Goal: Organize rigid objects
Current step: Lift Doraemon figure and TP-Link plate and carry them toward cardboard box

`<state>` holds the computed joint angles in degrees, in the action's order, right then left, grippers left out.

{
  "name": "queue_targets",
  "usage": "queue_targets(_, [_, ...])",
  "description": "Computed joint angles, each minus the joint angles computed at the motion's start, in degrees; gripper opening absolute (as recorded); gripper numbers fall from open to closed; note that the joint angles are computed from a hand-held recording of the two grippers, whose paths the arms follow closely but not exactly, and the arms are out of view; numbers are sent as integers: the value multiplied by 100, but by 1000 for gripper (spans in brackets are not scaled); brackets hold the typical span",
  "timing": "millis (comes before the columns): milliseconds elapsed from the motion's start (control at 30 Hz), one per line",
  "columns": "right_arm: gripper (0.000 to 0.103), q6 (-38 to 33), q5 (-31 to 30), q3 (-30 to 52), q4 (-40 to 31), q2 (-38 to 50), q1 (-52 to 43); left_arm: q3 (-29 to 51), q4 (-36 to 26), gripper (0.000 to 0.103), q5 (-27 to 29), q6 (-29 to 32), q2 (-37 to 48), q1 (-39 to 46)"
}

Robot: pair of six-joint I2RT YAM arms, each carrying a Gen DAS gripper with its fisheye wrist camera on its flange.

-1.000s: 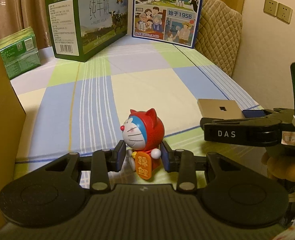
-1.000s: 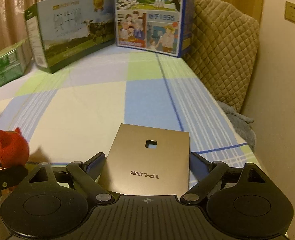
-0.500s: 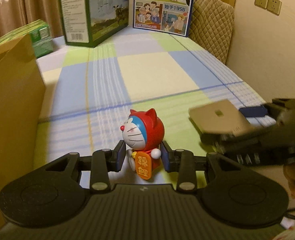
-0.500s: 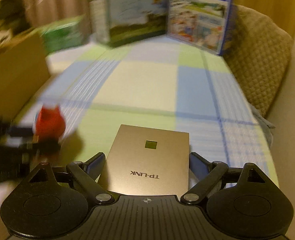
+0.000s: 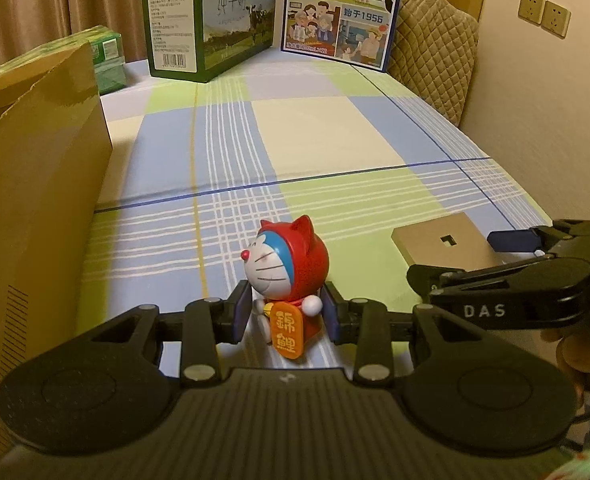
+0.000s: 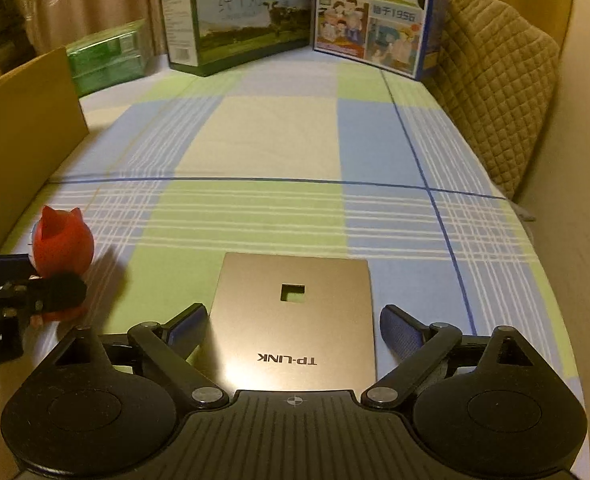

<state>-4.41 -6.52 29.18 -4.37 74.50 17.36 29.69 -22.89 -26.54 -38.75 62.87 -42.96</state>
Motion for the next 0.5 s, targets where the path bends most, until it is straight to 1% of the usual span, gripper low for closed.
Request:
queue_targets(133, [89,209,156,-53,-22,-115,116,32,2,31,-33,-36,62,-36])
queue_targets(167, [83,215,166,-49,-24,-123,133,27,3,30,-29,-27,55,-35])
queue_targets(200, [83,230,163,-49,-15,-145,141,30,4,28,-29,-22,68,-46])
queue_targets(367, [82,311,158,-15,-75,-153,101,36,-16,28,12,-21,118,-25])
queue_targets(500, [82,320,81,-26,-137,-291,19,138,-115,29,51,102,206,37])
